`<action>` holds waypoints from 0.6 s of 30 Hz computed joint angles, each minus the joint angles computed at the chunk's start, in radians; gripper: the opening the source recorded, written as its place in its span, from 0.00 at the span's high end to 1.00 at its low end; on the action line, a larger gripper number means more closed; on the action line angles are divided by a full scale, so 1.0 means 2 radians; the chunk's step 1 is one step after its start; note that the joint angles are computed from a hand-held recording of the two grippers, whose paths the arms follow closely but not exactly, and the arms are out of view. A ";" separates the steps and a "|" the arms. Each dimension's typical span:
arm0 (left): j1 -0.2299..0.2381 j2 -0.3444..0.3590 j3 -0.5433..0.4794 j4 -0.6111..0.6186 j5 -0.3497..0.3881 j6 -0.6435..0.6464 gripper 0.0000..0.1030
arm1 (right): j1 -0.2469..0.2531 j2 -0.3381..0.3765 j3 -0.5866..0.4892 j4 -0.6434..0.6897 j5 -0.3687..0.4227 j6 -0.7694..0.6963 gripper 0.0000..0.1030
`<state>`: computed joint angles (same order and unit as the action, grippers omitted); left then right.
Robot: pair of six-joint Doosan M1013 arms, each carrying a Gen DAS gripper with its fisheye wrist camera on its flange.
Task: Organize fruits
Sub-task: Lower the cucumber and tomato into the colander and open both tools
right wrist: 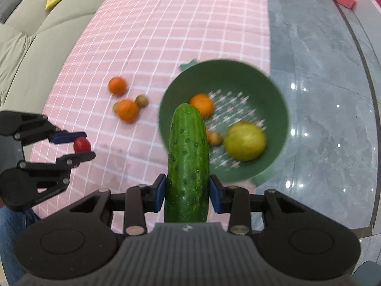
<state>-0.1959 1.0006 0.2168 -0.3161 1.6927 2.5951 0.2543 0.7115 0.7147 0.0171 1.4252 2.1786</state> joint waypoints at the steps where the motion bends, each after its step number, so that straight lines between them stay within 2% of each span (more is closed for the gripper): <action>1: -0.003 0.003 -0.006 -0.001 0.002 -0.001 0.71 | -0.003 0.000 -0.001 0.000 -0.001 -0.004 0.66; 7: -0.019 0.034 -0.068 -0.016 0.033 -0.022 0.71 | -0.022 0.009 -0.016 0.006 -0.004 -0.052 0.66; 15: -0.034 0.026 -0.044 -0.020 0.027 -0.019 0.71 | -0.035 0.034 -0.052 0.010 0.023 -0.100 0.66; 18: -0.037 0.053 -0.098 -0.021 0.052 -0.035 0.71 | -0.038 0.037 -0.054 0.013 0.023 -0.104 0.66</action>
